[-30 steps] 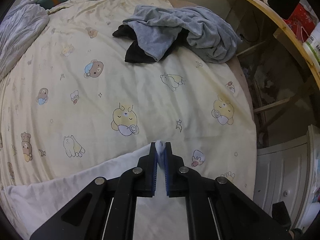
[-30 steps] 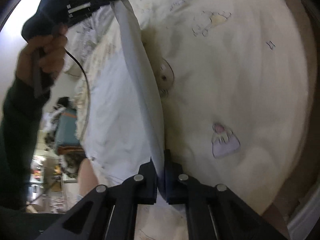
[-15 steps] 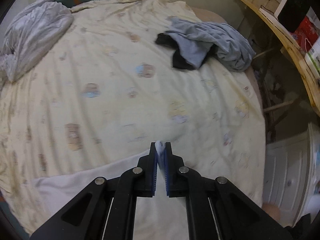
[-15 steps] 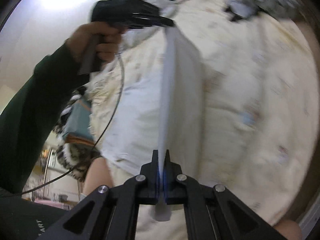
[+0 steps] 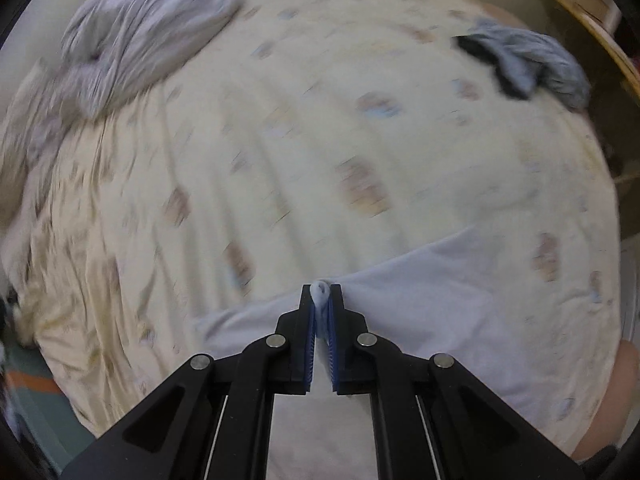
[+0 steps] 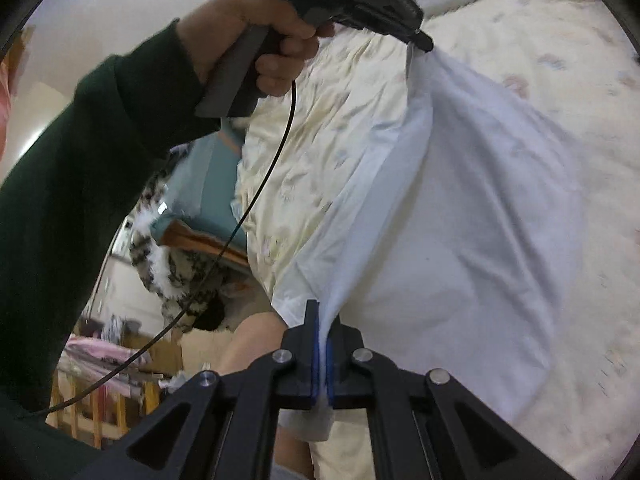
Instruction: Fold clothes
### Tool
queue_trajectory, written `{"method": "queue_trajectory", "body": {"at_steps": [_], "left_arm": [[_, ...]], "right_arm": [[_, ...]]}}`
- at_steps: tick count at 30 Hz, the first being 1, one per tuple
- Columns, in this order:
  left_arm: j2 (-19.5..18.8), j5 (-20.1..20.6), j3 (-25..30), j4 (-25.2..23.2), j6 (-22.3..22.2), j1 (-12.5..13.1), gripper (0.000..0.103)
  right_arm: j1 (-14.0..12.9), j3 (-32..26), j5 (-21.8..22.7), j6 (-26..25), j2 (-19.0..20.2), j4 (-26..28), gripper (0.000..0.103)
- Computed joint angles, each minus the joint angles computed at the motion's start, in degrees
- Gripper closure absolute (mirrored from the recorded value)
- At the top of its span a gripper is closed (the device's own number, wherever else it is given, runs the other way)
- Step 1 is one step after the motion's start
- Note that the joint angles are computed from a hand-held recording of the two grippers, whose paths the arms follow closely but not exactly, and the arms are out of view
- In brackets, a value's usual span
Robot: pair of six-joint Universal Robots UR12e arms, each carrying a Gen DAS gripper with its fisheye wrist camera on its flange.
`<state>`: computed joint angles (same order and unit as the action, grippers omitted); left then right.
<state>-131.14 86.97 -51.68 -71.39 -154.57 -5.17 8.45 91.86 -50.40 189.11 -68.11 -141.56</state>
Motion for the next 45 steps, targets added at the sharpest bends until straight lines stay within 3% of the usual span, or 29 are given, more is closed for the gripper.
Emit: {"method": "queue_trajectory", "body": {"at_steps": [4,9,12,18,23,29,33,37,42,45], "left_arm": [[-0.7,-4.1,-1.4,-0.1,-2.3,2.5,0.098],[-1.0,-12.6,-1.5,-0.9,-4.8,3.1,0.098],[-0.8,-16.0,-0.8,-1.5,-4.1,1.6,0.098],[-1.1,-17.0,3.1,-3.2,-3.3,-3.0,0.098],[-2.9,-12.8,8.6,-6.0,-5.0,-8.4,0.098],[-8.4,-4.8,16.6,-11.0,-7.3,-16.2,0.098],[-12.8,-0.5,20.9,-14.5,-8.4,-20.7,0.098],[-16.0,5.1,23.1,-16.0,-9.8,-23.6,0.098],[-18.2,5.4,26.3,-19.3,-13.8,-23.6,0.093],[-16.2,4.3,23.5,-17.7,-10.7,-23.0,0.084]], "right_arm": [[1.6,-3.6,-2.0,-0.1,3.4,3.4,0.102],[0.2,-0.9,-7.8,1.9,0.8,2.2,0.102],[-1.9,2.8,-10.4,4.7,-2.4,0.7,0.102],[-6.8,10.9,-12.7,10.6,-8.1,-4.8,0.102],[-11.1,18.0,-10.5,14.8,-11.9,-12.2,0.102],[-18.3,28.1,-3.9,19.3,-15.1,-18.8,0.102],[-21.8,31.8,-2.8,18.0,-15.5,-15.5,0.102],[-23.5,32.9,-2.4,16.9,-15.6,-13.4,0.102],[-22.9,31.2,-6.2,13.3,-15.5,-7.2,0.101],[-22.3,30.2,-8.9,13.2,-15.2,-4.1,0.096]]}}
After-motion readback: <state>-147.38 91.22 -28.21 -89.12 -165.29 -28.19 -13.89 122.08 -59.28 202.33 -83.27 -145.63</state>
